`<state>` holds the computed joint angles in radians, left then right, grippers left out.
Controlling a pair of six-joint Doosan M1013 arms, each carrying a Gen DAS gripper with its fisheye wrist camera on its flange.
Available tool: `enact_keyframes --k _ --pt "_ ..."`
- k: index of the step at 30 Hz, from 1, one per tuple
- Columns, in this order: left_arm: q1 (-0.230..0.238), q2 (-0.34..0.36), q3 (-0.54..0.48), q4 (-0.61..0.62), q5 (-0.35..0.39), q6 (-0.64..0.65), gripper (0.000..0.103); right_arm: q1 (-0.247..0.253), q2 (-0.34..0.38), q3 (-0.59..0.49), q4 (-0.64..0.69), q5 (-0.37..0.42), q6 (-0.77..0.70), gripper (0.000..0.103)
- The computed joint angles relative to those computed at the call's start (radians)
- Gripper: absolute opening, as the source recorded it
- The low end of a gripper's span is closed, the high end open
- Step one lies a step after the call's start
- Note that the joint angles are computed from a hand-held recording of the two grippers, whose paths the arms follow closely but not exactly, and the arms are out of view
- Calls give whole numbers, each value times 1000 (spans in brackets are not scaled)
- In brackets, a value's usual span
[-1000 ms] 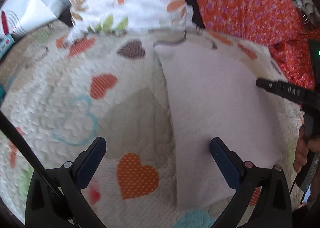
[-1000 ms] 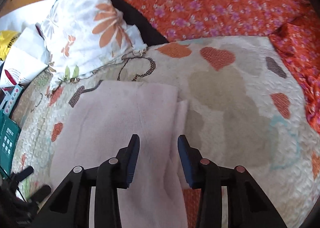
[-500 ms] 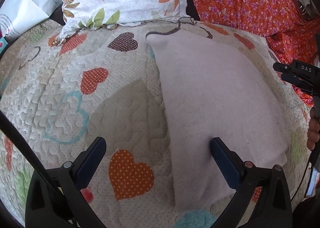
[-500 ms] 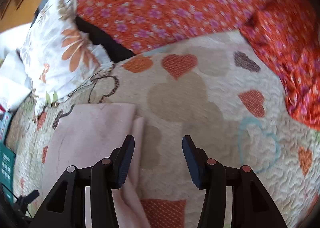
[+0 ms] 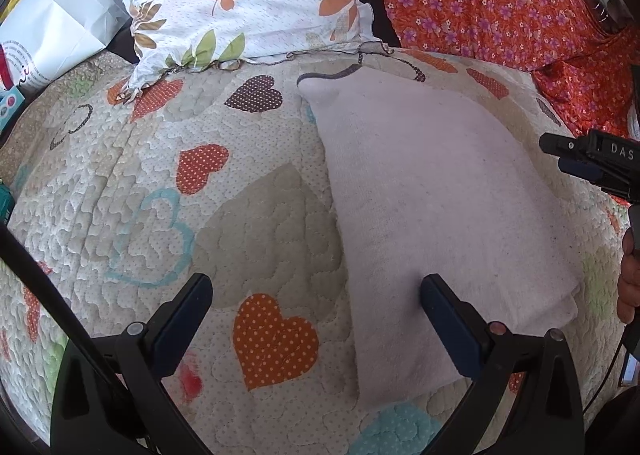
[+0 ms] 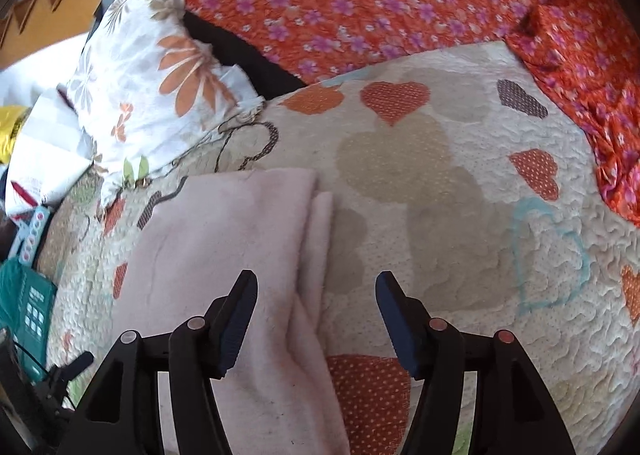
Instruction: Fold small clothes
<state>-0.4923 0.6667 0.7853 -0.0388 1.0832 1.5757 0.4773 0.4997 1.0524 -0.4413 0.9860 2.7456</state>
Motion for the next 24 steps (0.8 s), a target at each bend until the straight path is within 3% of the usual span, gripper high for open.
enact_keyframes --k 13,24 --pt "-6 -55 80 141 -106 -79 103 52 46 -84 -42 130 -121 71" --pt "0 -95 147 164 -132 -103 103 132 89 -141 -161 271 -269 74"
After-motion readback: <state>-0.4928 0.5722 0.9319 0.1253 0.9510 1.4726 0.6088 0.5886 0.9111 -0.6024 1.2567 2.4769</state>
